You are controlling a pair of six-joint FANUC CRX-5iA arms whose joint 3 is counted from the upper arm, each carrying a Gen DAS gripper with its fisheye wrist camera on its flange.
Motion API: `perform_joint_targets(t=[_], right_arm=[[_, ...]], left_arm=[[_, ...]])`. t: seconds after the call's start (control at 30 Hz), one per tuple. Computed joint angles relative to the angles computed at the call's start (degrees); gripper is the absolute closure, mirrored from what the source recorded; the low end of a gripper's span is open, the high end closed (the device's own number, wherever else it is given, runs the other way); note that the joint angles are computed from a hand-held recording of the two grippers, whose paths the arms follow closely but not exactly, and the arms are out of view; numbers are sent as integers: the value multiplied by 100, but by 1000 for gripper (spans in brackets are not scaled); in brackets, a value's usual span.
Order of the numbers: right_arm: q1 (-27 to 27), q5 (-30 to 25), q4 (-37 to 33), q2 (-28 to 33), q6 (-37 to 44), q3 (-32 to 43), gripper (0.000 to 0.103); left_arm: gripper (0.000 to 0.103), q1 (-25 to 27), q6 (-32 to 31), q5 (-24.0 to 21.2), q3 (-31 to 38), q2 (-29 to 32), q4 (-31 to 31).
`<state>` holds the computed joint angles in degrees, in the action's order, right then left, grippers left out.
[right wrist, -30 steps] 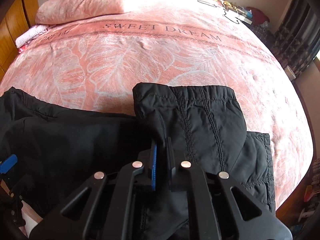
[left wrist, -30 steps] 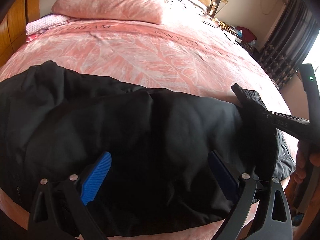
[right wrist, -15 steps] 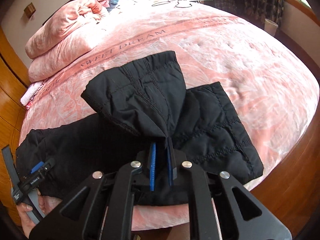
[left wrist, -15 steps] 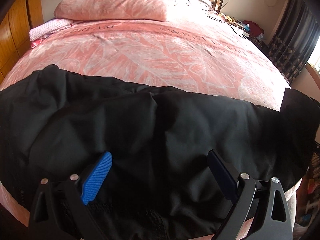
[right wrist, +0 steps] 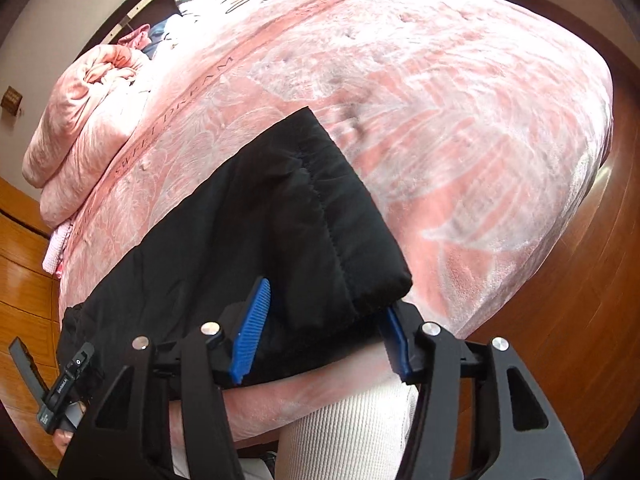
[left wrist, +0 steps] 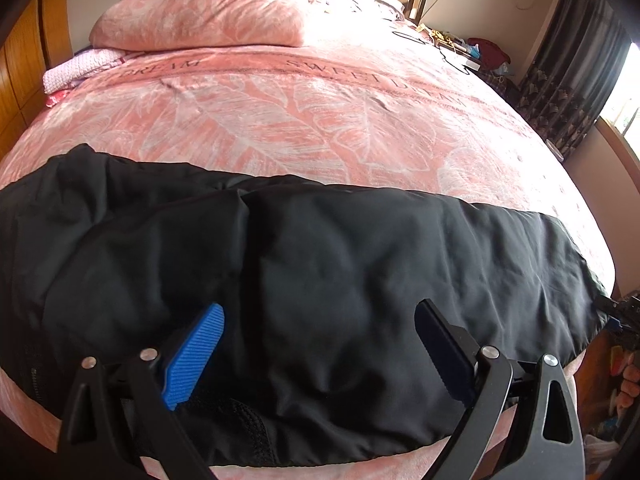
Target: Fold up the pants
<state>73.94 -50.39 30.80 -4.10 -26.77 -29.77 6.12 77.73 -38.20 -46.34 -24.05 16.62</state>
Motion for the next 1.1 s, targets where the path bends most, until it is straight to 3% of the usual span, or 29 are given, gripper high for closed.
perform_joint_targets(t=[0.17, 0.27, 0.47, 0.53, 0.67, 0.8, 0.83, 0.87, 1.0, 1.1], right_arm=[[-90, -297, -68, -156, 279, -97, 38], [-189, -49, -134, -282, 509, -222, 38], [-305, 231, -333, -253, 889, -231, 38], [-434, 652, -542, -360, 1013, -381, 34], [-605, 1294, -918, -448, 1334, -573, 30], [-664, 1483, -1195, -356, 1762, -456, 30], [-659, 1430, -1190, -321, 1826, -400, 33], [-659, 1334, -1200, -273, 1940, -314, 47], [-762, 737, -1323, -116, 2311, 131, 73], [-858, 875, -974, -345, 2278, 46, 86]], left_arm=[[6, -285, 441, 62, 247, 334, -682], [6, -347, 618, 76, 371, 537, -1053], [5, -278, 732, 208, 369, 693, -1159], [6, -355, 915, 177, 413, 669, -1323], [6, -179, 789, 105, 246, 436, -998], [6, 180, 470, 42, -102, 104, -299], [6, 216, 471, 41, -146, 60, -259], [6, 219, 496, 55, -163, 43, -289], [5, -10, 964, 181, -47, 161, -769], [5, -177, 1293, 322, 20, 246, -920]])
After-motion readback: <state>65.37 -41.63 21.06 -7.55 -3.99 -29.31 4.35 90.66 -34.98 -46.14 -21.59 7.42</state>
